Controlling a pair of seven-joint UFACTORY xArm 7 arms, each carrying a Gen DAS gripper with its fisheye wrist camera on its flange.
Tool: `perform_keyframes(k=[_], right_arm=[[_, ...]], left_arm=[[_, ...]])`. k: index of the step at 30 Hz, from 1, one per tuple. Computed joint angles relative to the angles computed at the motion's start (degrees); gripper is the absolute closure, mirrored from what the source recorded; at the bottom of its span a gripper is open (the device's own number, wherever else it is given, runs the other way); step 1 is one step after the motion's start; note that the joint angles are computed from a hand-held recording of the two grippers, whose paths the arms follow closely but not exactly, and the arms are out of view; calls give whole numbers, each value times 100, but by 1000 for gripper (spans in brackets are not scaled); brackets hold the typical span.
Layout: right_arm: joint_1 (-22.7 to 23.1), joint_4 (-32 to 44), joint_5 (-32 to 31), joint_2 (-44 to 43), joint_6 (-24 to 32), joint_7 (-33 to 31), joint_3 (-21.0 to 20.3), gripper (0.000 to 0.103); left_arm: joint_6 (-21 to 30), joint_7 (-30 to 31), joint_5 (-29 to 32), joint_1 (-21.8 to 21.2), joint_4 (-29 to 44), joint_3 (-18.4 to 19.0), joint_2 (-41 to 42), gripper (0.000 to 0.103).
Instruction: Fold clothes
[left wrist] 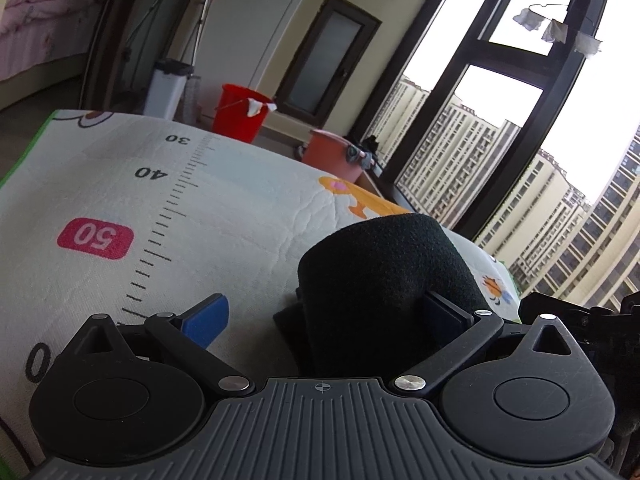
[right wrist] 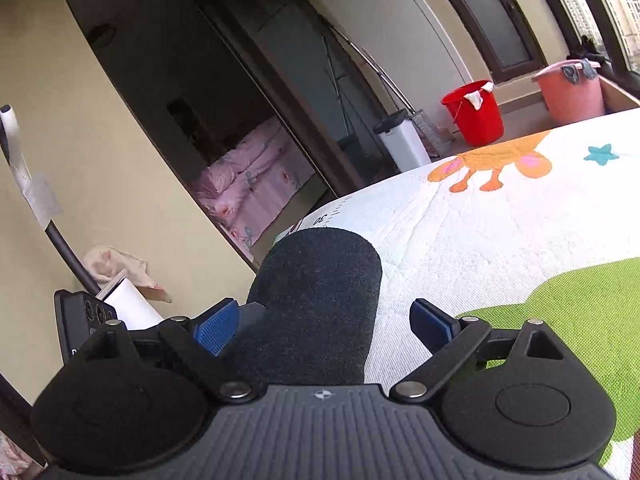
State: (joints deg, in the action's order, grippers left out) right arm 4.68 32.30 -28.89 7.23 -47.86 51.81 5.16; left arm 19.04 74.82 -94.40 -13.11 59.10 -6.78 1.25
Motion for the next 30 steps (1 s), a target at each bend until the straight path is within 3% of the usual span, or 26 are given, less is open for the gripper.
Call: perform_keyframes(k=[4,5,7,9,11,16,19,22,24,27,30], right_arm=[[-362,835,-1201,901,-212,1206,149,13],[-479,985,-1307,1098,-257,1343,291,14],[-299,917,-968,1187,-414,1185,229,24],[-250,794,-730,1123,-448,1071,232,27],[-215,643,-550,1005,-448,940,212,30],[-112,229,125,681,-444,560,126,35],[-54,-72,748,425,-418,301,36,35],[277,-355,1999,125,-295,-676,-16,35],[446,-383,2584,29,-151,-1264,-17,35],[500,-257,2769,23,109,-1590,-9,32],[568,-36,2908,97,364,-1890,11,23]], left_arm=[[541,-352,167,138,-169,119,-221,1],[434,-605,402,137,-235,114,-312,1],[591,-714,631,178,-314,179,-402,1],[1016,-1052,1073,235,-339,258,-424,1],[985,-1175,1281,193,-283,210,-345,1],[1284,-1116,1123,92,333,42,211,0],[1030,-1151,1223,-30,864,-177,641,0],[624,-951,1191,-149,1230,-396,942,0],[77,-716,1015,-264,1241,-540,987,0],[-393,-134,266,-304,1134,-612,974,0],[-363,-351,195,-265,1060,-489,1034,0]])
